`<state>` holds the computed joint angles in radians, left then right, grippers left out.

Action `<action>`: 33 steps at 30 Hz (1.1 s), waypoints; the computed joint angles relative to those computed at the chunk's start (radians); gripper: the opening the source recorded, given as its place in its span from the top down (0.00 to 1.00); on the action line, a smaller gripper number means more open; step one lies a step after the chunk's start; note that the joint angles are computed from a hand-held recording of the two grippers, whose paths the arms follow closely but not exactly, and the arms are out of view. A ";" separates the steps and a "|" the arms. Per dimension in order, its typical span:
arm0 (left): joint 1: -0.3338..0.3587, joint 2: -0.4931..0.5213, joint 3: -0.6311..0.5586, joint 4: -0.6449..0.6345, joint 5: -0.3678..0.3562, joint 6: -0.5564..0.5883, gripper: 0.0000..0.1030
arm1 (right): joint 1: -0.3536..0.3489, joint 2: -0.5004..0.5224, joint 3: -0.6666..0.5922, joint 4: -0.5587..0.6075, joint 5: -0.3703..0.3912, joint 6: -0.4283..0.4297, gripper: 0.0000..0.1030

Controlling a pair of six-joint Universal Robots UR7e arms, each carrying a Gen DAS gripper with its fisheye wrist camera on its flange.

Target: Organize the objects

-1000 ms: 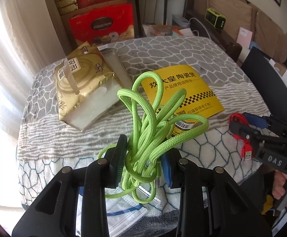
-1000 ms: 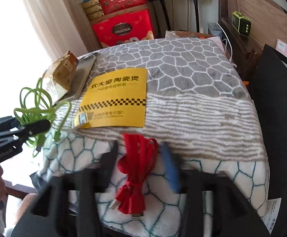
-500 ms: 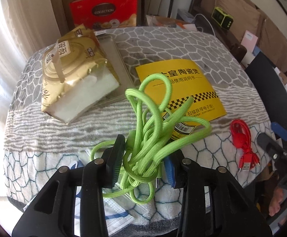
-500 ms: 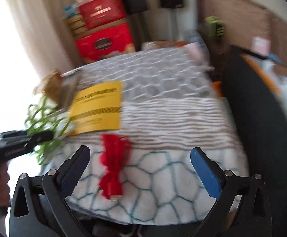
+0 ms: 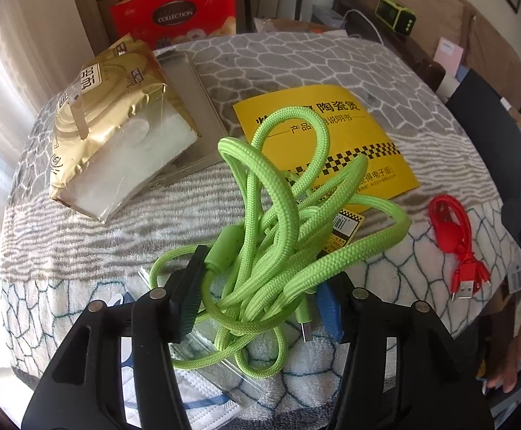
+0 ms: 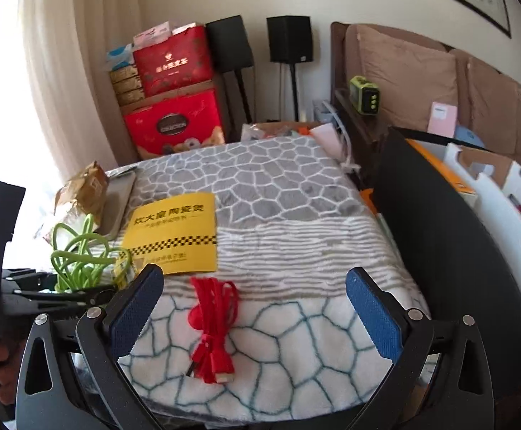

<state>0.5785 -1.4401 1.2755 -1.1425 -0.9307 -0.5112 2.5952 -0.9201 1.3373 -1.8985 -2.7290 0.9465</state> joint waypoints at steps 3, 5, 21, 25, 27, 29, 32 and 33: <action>0.001 -0.001 0.000 -0.003 -0.006 0.000 0.48 | -0.007 0.013 -0.030 0.044 0.026 -0.014 0.00; 0.003 -0.002 0.001 -0.009 -0.009 0.004 0.47 | -0.008 0.032 -0.067 0.108 0.035 -0.042 0.00; 0.007 -0.040 0.068 -0.088 -0.002 0.064 0.02 | -0.046 0.050 -0.076 0.158 0.197 -0.009 0.26; 0.006 -0.056 0.093 -0.120 0.004 0.085 0.00 | -0.048 0.061 -0.085 0.221 0.170 0.022 0.39; 0.005 -0.059 0.099 -0.130 0.007 0.088 0.00 | -0.047 0.070 -0.099 0.251 0.158 0.024 0.44; 0.005 -0.056 0.096 -0.126 0.006 0.086 0.00 | -0.046 0.069 -0.096 0.237 0.157 0.023 0.53; 0.007 -0.049 0.084 -0.109 0.001 0.077 0.00 | -0.044 0.064 -0.077 0.194 0.156 0.008 0.63; 0.007 -0.047 0.082 -0.104 0.000 0.074 0.00 | -0.042 0.065 -0.074 0.193 0.149 0.012 0.63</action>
<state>0.5858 -1.4870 1.3572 -1.2469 -0.9305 -0.4368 2.5532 -0.8555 1.2631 -1.7053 -2.5803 0.9585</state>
